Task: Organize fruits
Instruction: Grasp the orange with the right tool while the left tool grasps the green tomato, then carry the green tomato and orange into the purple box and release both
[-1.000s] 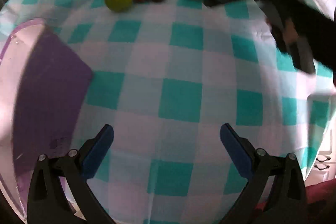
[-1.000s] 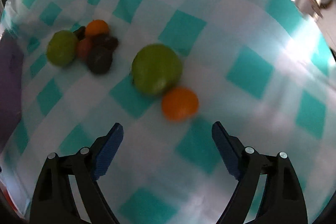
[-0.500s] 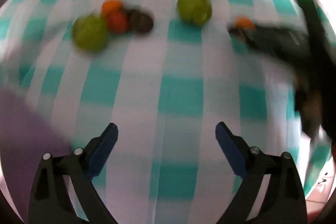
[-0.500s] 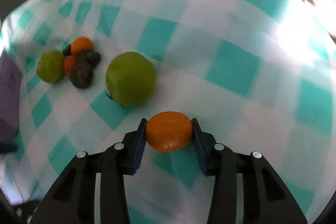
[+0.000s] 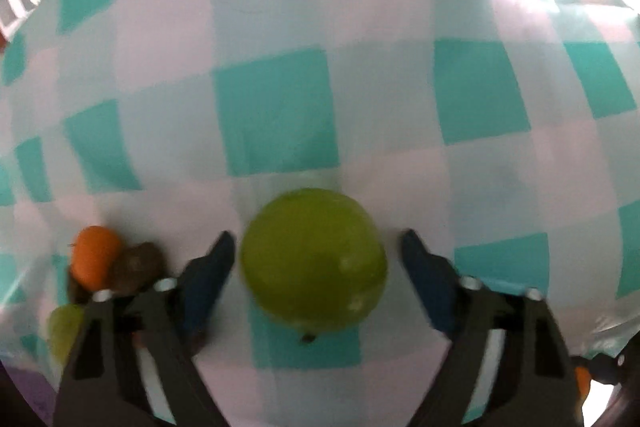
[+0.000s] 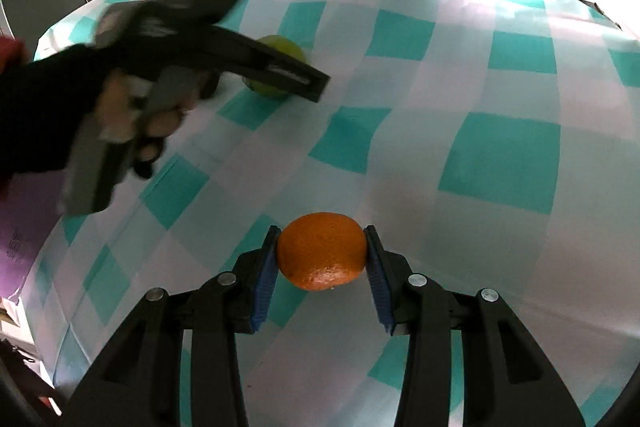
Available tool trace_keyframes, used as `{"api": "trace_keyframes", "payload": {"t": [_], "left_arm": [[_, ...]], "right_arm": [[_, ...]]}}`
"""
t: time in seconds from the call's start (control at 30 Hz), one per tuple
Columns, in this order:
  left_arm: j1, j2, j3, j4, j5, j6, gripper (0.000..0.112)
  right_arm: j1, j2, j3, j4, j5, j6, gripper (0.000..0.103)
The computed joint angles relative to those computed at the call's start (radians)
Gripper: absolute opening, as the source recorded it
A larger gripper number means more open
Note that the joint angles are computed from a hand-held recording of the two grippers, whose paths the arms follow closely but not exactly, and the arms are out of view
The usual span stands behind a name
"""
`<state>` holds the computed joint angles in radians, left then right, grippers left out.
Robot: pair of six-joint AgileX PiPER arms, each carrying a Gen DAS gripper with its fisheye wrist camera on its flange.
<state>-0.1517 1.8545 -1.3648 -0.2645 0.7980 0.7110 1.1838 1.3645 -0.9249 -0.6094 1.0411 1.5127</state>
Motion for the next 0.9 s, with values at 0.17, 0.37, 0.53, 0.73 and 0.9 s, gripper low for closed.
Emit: {"api": "trace_keyframes", "payload": {"t": [0.17, 0.37, 0.53, 0.73, 0.9], "left_arm": [[0.051, -0.056, 0.074, -0.041, -0.014, 0.026, 0.061], [0.147, -0.166, 0.188, -0.073, 0.052, 0.094, 0.061], [0.244, -0.253, 0.273, -0.082, 0.101, 0.140, 0.061], [0.383, -0.305, 0.290, -0.081, 0.173, 0.241, 0.061], [0.521, -0.330, 0.230, -0.109, 0.269, 0.329, 0.061]], "right_arm": [[-0.012, 0.025, -0.009, -0.001, -0.027, 0.009, 0.042], [-0.062, 0.059, -0.012, 0.020, -0.100, -0.017, 0.042], [-0.054, 0.072, -0.021, 0.062, -0.111, -0.010, 0.042], [-0.079, 0.125, -0.083, 0.089, -0.104, -0.077, 0.042], [-0.127, 0.157, -0.186, 0.118, -0.043, -0.181, 0.042]]}}
